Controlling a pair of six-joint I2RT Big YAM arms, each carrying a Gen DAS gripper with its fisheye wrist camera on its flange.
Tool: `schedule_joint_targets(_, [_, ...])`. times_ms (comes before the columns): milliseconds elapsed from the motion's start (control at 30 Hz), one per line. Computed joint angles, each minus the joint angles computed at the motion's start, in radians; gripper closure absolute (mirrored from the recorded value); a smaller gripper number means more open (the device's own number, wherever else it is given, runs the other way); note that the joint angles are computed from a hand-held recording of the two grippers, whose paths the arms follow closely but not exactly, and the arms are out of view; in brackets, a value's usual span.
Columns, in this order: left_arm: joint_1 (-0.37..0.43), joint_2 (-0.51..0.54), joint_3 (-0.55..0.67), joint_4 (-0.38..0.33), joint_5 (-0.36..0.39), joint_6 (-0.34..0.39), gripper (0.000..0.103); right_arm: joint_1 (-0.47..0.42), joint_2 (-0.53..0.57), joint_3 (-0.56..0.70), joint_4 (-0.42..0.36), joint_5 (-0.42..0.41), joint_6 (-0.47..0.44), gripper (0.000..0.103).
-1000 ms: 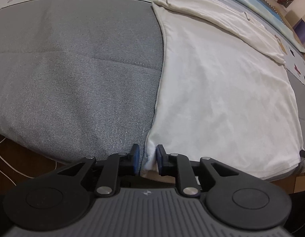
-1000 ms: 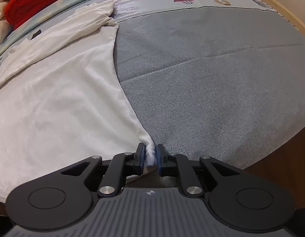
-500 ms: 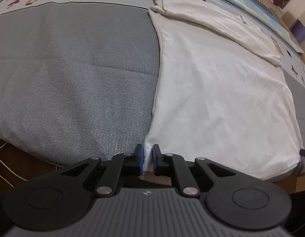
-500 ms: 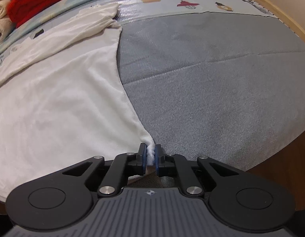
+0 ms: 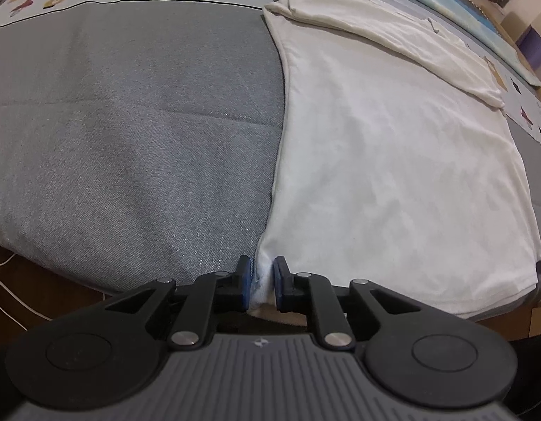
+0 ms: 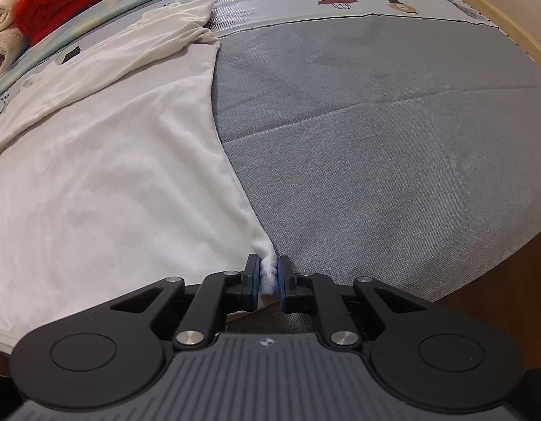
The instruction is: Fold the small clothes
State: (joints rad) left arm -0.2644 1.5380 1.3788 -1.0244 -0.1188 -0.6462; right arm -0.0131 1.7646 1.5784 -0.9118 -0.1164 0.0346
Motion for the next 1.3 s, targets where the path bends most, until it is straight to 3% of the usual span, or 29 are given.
schedule_joint_targets(267, [-0.008,-0.004,-0.009,0.028,-0.009,0.027,0.096,0.001,-0.007,-0.009,0.015,0.013,0.008,0.094])
schedule_joint_targets(467, [-0.017,-0.062,-0.047,0.108,-0.031,0.038,0.097,-0.013,-0.052,-0.049,0.103,-0.024,0.055,0.096])
schedule_joint_targets(767, [-0.024,-0.208,-0.070,0.202,0.026,-0.015,0.097,-0.077,-0.179,-0.075,0.233,-0.220,0.167,0.097])
schedule_joint_targets(867, [-0.037,-0.270,-0.057,0.200,0.013,0.005,0.097,-0.121,-0.234,-0.086,0.261,-0.317,0.175,0.097])
schedule_joint_targets(1000, [-0.023,-0.386,-0.078,0.211,0.060,-0.006,0.097,-0.182,-0.313,-0.103,0.281,-0.421,0.180,0.097])
schedule_joint_targets(1167, [0.000,-0.457,-0.082,0.196,0.113,-0.018,0.097,-0.245,-0.387,-0.118,0.249,-0.512,0.151,0.097])
schedule_joint_targets(1300, [0.039,-0.389,-0.036,0.178,0.146,-0.014,0.097,-0.239,-0.357,-0.077,0.218,-0.502,0.149,0.098])
